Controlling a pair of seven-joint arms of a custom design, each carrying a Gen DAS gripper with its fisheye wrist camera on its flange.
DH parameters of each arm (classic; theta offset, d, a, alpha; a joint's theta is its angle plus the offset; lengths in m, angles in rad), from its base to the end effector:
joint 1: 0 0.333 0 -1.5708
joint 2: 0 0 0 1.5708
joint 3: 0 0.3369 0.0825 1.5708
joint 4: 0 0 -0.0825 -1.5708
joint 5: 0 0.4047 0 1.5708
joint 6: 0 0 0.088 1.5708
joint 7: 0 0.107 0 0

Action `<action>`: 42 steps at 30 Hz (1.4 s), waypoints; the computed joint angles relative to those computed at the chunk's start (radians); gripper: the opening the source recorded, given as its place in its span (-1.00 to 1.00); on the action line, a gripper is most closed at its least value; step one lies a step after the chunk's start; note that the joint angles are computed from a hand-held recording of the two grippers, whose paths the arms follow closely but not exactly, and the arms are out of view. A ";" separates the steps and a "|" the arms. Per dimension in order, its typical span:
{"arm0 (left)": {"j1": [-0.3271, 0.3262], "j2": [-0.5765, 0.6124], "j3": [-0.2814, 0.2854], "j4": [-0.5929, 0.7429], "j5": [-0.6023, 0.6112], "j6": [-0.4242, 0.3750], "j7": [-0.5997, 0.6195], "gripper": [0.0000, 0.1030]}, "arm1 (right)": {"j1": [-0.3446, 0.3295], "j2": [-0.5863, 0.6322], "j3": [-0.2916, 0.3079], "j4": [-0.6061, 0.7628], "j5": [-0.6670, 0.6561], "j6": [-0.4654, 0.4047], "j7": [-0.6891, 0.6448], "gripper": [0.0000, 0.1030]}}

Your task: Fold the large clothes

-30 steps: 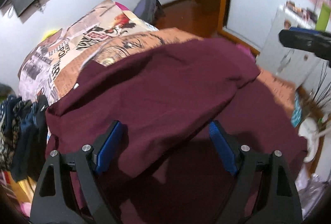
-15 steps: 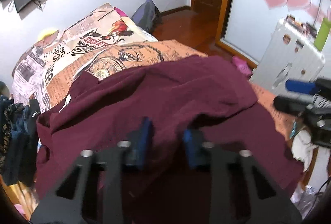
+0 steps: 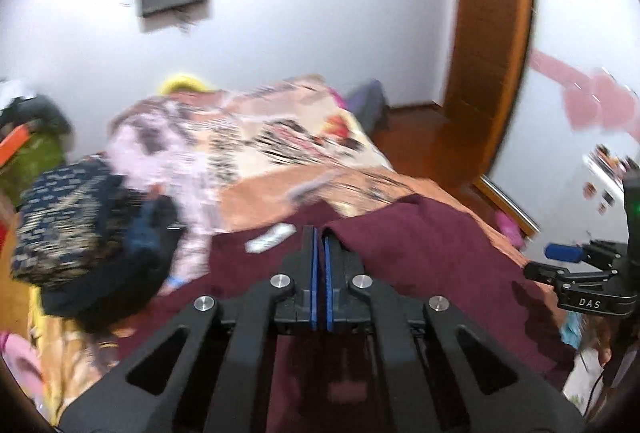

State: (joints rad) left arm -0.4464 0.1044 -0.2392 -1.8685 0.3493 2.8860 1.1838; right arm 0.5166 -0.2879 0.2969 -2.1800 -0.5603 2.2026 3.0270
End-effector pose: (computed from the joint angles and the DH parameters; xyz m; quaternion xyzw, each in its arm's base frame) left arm 0.5013 -0.4268 0.5804 -0.4247 0.7862 -0.3981 0.2077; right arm 0.3575 0.3697 0.5545 -0.5358 0.7831 -0.2213 0.2252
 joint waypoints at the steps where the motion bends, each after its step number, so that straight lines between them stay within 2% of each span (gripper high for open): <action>1: 0.005 -0.029 0.024 -0.027 0.035 0.008 -0.052 -0.96 | -0.001 0.014 0.000 0.011 -0.004 0.005 -0.007 0.03; 6: 0.104 -0.138 0.040 -0.145 0.091 0.018 -0.208 -0.97 | 0.008 0.075 -0.007 0.061 -0.007 0.017 -0.044 0.03; 11: 0.157 -0.204 0.051 -0.279 -0.194 0.022 -0.082 -0.97 | 0.022 0.123 -0.019 0.097 0.007 0.022 -0.079 0.03; 16: 0.194 -0.211 0.035 -0.364 -0.379 -0.055 -0.004 -0.95 | 0.038 0.167 -0.032 0.125 0.043 0.011 -0.112 0.03; 20: 0.224 -0.196 0.014 -0.405 -0.407 -0.140 -0.013 -0.89 | 0.050 0.183 -0.038 0.132 0.066 -0.011 -0.135 0.03; 21: 0.218 -0.197 0.020 -0.416 -0.396 -0.159 -0.026 -0.89 | 0.052 0.184 -0.039 0.132 0.070 -0.013 -0.138 0.03; 24: 0.266 -0.195 -0.026 -0.423 -0.150 -0.246 -0.190 -0.89 | 0.055 0.182 -0.041 0.129 0.074 -0.015 -0.135 0.03; 25: 0.265 -0.201 -0.027 -0.430 -0.121 -0.256 -0.201 -0.88 | 0.055 0.180 -0.042 0.126 0.074 -0.012 -0.132 0.03; 27: 0.258 -0.209 -0.020 -0.434 -0.128 -0.267 -0.179 -0.74 | 0.055 0.181 -0.042 0.127 0.074 -0.011 -0.125 0.03; 29: 0.255 -0.220 -0.015 -0.440 -0.152 -0.257 -0.169 -0.40 | 0.056 0.183 -0.041 0.129 0.073 -0.014 -0.117 0.03; 31: 0.255 -0.241 -0.011 -0.453 -0.175 -0.226 -0.162 -0.17 | 0.057 0.186 -0.041 0.133 0.069 -0.016 -0.112 0.03; 33: 0.257 -0.257 -0.011 -0.454 -0.194 -0.216 -0.149 -0.08 | 0.058 0.187 -0.041 0.134 0.069 -0.018 -0.111 0.03; 35: 0.259 -0.283 -0.009 -0.464 -0.220 -0.190 -0.124 0.10 | 0.060 0.187 -0.041 0.136 0.068 -0.019 -0.115 0.03; 38: 0.290 -0.323 -0.024 -0.470 -0.206 -0.143 -0.157 0.36 | 0.061 0.185 -0.041 0.137 0.068 -0.024 -0.122 0.03; 42: 0.329 -0.338 -0.034 -0.473 -0.207 -0.108 -0.185 0.57 | 0.060 0.172 -0.039 0.129 0.056 -0.027 -0.101 0.03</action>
State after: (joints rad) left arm -0.1174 -0.2331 -0.2730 -2.3410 0.1419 2.7783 0.9984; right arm 0.5764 -0.1154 0.2579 -2.0514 -0.5040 2.1760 2.9259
